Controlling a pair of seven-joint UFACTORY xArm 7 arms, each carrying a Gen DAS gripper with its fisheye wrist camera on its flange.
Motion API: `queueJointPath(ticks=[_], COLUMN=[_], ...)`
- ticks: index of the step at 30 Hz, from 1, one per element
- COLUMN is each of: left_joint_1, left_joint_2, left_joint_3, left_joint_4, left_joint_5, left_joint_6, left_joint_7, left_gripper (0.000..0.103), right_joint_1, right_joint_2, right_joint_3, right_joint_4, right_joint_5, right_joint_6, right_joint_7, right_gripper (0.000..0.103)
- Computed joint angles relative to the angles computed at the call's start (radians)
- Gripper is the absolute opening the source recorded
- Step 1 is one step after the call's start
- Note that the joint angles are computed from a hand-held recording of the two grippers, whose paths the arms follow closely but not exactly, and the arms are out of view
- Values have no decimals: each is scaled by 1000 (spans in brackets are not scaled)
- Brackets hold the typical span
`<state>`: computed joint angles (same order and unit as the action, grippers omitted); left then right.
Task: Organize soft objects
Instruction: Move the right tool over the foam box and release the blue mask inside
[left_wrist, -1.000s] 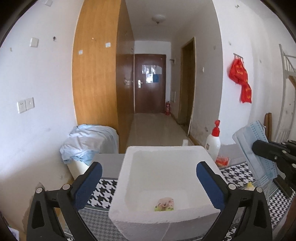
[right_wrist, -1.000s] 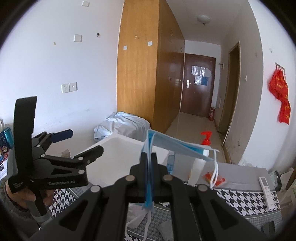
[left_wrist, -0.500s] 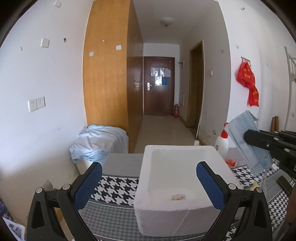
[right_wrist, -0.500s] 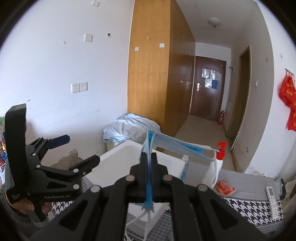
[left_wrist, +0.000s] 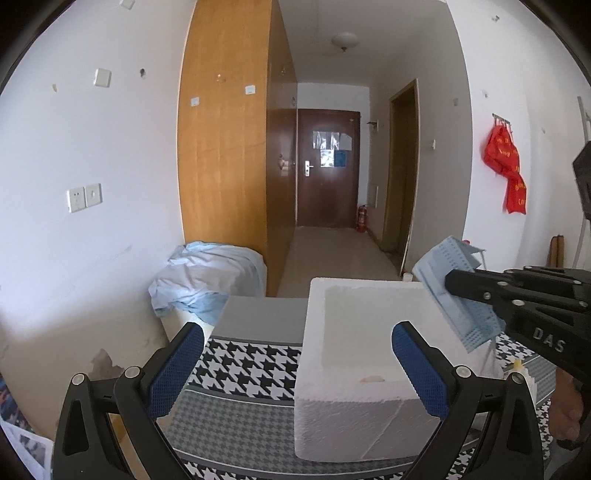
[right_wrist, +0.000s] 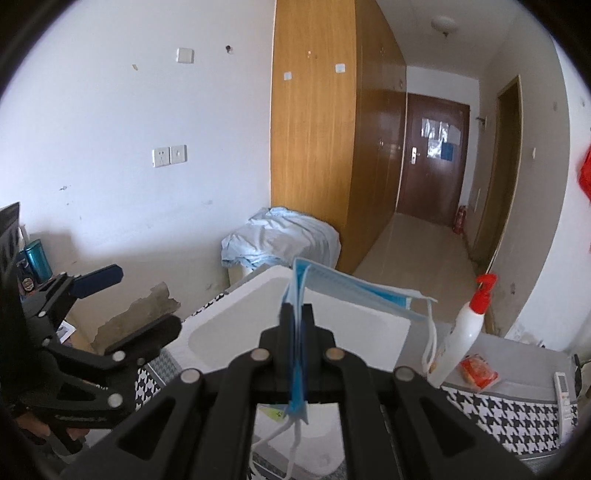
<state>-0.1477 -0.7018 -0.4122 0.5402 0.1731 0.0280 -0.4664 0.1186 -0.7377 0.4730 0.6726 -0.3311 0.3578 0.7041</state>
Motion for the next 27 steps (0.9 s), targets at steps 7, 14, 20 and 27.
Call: queueJointPath(ticks=[7,14,20,27], left_joint_1=[3,9,19,18], left_joint_2=[-5,-19,-24,-29], left_joint_3=[9,25,11,11], left_joint_4=[-9,-22,-21,-24], left_joint_5=[-1,-9,-6,-8], left_joint_6=[-1,-3,-4,-4], left_joint_7=[-1,-5,-10,-13], left_gripper=[102,102,102,102], right_joint_1=[-3,34,68,85], right_joint_2=[75,141,144,83], right_joint_3=[8,-24,-45,-56], right_joint_4=[34,64,60,21], right_joint_5=[-15,-17,-22,-10], right_joint_6=[3,44,67,49], right_joint_7=[-6,-30,-41,-44], right_gripper=[5,6,49,72])
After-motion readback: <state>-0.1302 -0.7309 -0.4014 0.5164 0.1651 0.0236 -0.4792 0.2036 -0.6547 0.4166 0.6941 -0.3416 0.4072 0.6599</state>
